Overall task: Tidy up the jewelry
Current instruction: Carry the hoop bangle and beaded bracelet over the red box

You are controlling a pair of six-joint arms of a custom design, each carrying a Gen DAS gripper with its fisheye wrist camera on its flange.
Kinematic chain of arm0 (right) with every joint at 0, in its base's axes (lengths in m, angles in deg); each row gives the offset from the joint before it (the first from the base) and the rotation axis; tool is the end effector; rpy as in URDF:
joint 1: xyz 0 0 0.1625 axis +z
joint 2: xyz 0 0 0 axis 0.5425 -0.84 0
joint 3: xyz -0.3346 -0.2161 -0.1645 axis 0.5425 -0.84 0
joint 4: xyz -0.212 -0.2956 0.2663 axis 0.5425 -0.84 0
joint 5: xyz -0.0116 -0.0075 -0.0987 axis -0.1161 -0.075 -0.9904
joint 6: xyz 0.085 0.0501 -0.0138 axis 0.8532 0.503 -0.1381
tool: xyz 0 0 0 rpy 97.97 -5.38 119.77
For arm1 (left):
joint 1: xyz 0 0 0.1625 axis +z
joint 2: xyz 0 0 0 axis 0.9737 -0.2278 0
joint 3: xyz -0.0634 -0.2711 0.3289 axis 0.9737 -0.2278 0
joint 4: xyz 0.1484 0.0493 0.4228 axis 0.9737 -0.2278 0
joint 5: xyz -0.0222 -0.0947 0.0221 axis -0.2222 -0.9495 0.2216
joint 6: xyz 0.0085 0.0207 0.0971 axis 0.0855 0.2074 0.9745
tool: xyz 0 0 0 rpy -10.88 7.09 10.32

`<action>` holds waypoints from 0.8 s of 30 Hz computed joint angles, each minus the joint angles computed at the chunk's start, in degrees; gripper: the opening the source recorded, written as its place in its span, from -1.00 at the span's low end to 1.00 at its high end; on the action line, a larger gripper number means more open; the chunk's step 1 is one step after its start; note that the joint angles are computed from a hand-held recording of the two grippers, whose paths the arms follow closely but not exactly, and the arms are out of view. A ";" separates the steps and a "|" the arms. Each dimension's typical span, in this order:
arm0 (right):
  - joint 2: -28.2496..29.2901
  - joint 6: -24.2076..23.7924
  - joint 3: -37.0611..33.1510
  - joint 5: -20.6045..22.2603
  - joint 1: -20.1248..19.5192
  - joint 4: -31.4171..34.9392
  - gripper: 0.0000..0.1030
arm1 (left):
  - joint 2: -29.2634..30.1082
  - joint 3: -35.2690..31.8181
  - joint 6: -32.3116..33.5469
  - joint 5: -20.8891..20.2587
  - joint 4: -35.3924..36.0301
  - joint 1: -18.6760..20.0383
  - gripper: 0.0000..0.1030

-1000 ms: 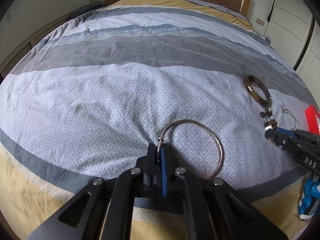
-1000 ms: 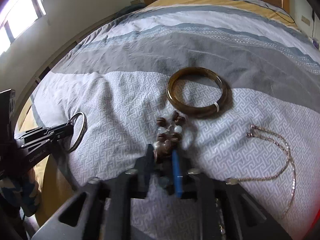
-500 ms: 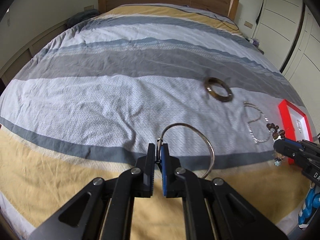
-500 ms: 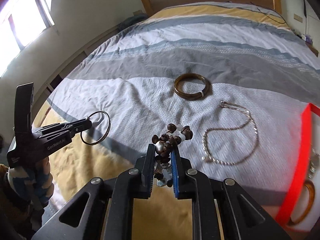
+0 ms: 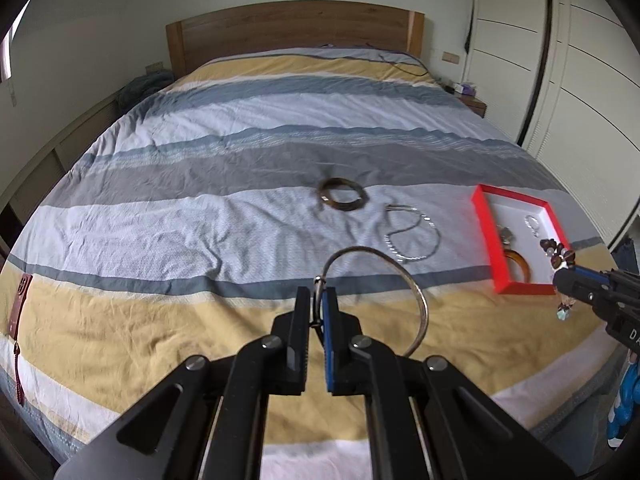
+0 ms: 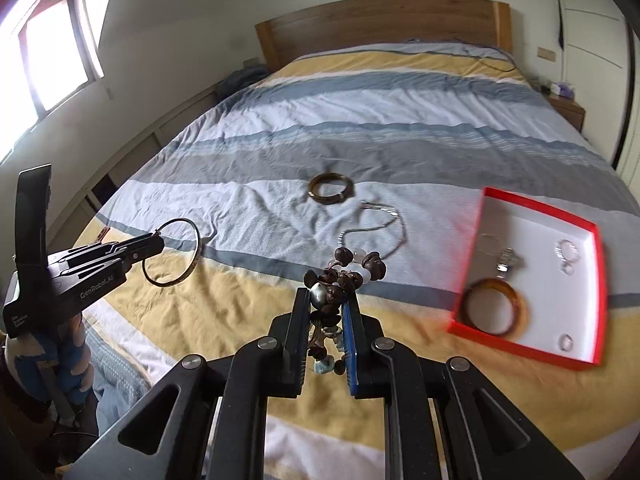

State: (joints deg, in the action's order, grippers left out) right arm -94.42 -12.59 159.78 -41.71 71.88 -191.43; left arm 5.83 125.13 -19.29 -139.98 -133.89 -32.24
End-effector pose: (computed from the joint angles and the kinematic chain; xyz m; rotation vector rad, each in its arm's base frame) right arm 0.2310 -0.6027 0.3896 0.1048 -2.3536 0.9976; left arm -0.4335 -0.7006 0.1975 0.9748 2.3487 -0.6305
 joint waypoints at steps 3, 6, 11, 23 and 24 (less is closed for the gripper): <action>-2.91 0.53 2.73 -2.29 0.89 -0.94 -0.70 | -0.91 2.09 0.35 -1.13 -1.00 -1.58 -0.90; -5.33 1.02 4.79 -4.16 1.37 -1.48 -0.70 | -1.05 3.07 0.69 -2.52 -1.60 -2.87 -0.90; -8.88 1.41 7.20 -6.52 1.55 -1.41 -0.70 | 0.37 2.61 2.08 -4.46 -2.43 -4.80 -0.90; -14.24 -1.13 7.96 -7.43 -2.83 -0.84 -0.70 | 10.38 -6.98 4.40 -7.93 -0.36 -6.73 -0.90; -14.42 -1.54 7.76 -6.96 -3.68 -0.90 -0.70 | 11.70 -8.38 4.51 -8.07 0.26 -6.76 -0.90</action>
State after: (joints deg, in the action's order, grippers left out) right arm -108.84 -14.13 167.54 -48.67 68.20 -192.33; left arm 17.53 116.74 -14.78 -148.04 -133.64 -39.00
